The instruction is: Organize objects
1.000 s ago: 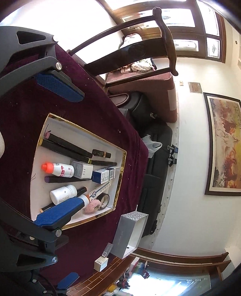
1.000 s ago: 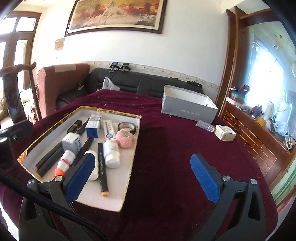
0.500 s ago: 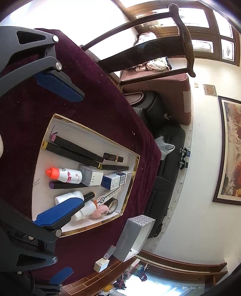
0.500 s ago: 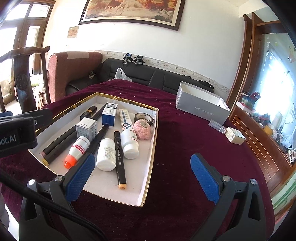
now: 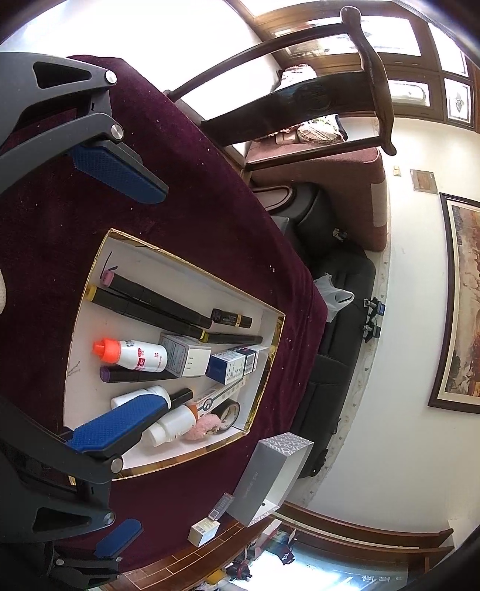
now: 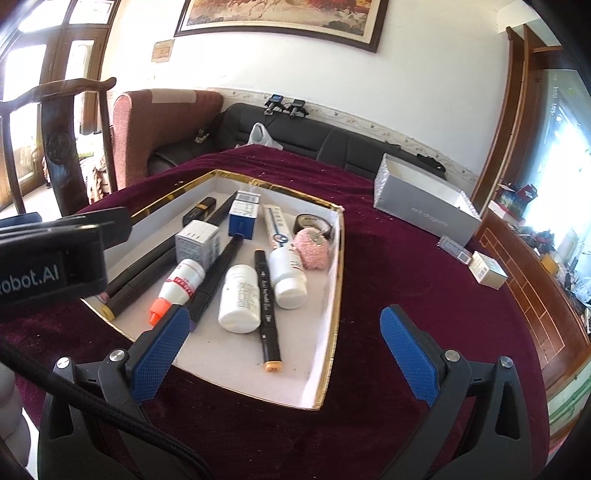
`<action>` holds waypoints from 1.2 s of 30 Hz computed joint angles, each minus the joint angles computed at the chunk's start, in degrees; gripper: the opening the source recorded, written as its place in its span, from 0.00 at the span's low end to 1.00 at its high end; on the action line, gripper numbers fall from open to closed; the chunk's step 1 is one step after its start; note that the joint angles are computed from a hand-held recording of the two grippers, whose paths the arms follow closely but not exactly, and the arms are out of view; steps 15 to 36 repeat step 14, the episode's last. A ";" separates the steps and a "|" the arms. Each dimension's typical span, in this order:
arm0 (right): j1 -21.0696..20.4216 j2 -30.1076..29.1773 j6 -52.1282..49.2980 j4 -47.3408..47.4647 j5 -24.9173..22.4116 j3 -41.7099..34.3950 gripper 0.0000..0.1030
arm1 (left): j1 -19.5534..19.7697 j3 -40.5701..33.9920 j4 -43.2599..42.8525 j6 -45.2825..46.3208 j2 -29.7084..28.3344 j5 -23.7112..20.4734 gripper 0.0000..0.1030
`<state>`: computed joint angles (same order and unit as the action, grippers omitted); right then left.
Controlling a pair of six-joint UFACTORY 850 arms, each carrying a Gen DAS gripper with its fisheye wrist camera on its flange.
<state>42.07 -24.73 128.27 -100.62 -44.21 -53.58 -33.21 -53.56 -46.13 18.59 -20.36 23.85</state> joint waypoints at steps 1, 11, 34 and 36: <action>-0.24 -0.07 -0.72 0.35 1.02 -0.38 1.00 | -0.18 0.11 -1.20 1.08 0.10 0.67 0.99; -3.09 -1.46 -8.77 5.95 9.49 -5.08 1.00 | -1.79 1.32 -8.03 8.41 1.45 6.35 0.99; -2.92 -1.21 -8.25 5.28 8.65 -5.04 1.00 | -1.53 1.02 -8.12 7.94 1.40 5.86 0.99; -2.92 -1.21 -8.25 5.28 8.65 -5.04 1.00 | -1.53 1.02 -8.12 7.94 1.40 5.86 0.99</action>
